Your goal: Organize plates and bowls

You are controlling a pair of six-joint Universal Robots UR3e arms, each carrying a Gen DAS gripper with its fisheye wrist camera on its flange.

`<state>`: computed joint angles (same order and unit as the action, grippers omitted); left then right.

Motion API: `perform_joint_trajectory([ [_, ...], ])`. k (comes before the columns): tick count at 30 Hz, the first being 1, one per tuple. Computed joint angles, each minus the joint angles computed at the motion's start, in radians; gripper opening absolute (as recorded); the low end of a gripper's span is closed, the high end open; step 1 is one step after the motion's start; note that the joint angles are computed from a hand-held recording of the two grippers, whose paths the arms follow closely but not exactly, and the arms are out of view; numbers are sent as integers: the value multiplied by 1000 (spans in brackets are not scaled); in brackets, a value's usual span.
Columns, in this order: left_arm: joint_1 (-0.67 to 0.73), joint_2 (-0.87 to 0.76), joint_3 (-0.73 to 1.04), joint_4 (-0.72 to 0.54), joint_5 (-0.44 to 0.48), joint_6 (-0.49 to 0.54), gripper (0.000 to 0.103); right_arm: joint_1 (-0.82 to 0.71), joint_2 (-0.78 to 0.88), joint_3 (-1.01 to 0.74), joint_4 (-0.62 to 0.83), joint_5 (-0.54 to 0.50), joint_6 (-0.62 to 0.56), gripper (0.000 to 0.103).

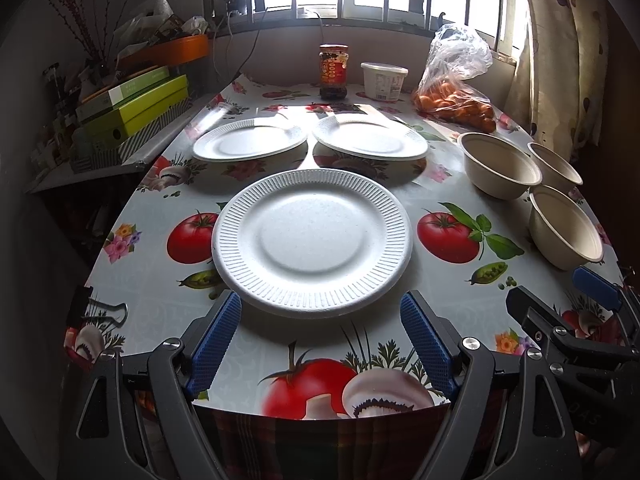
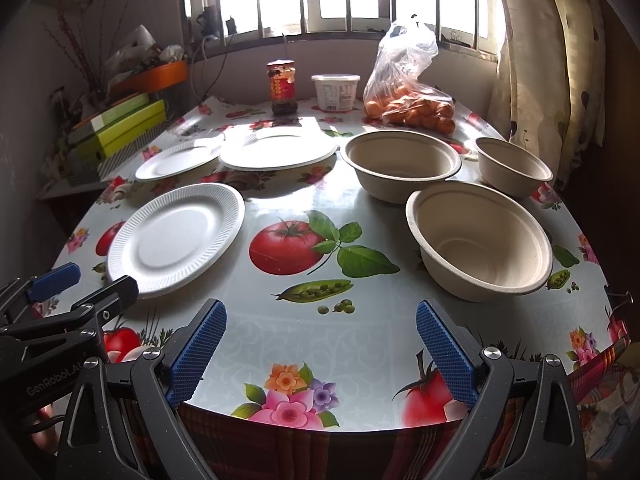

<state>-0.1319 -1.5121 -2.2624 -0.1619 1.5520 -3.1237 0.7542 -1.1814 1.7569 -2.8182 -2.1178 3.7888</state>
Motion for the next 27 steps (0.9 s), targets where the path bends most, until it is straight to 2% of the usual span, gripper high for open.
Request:
perform_joint_trajectory([
  [11, 36, 14, 2, -18, -23, 8, 82, -14, 39, -41, -46, 7, -50, 97],
  [16, 56, 13, 26, -20, 8, 40, 82, -23, 45, -70, -57, 20, -91, 97],
  [20, 105, 12, 50, -42, -10, 49, 82, -34, 69, -138, -16, 32, -134, 97],
  [27, 148, -24, 117, -67, -6, 62, 82, -74, 118, -255, 2, 118, -213, 97],
])
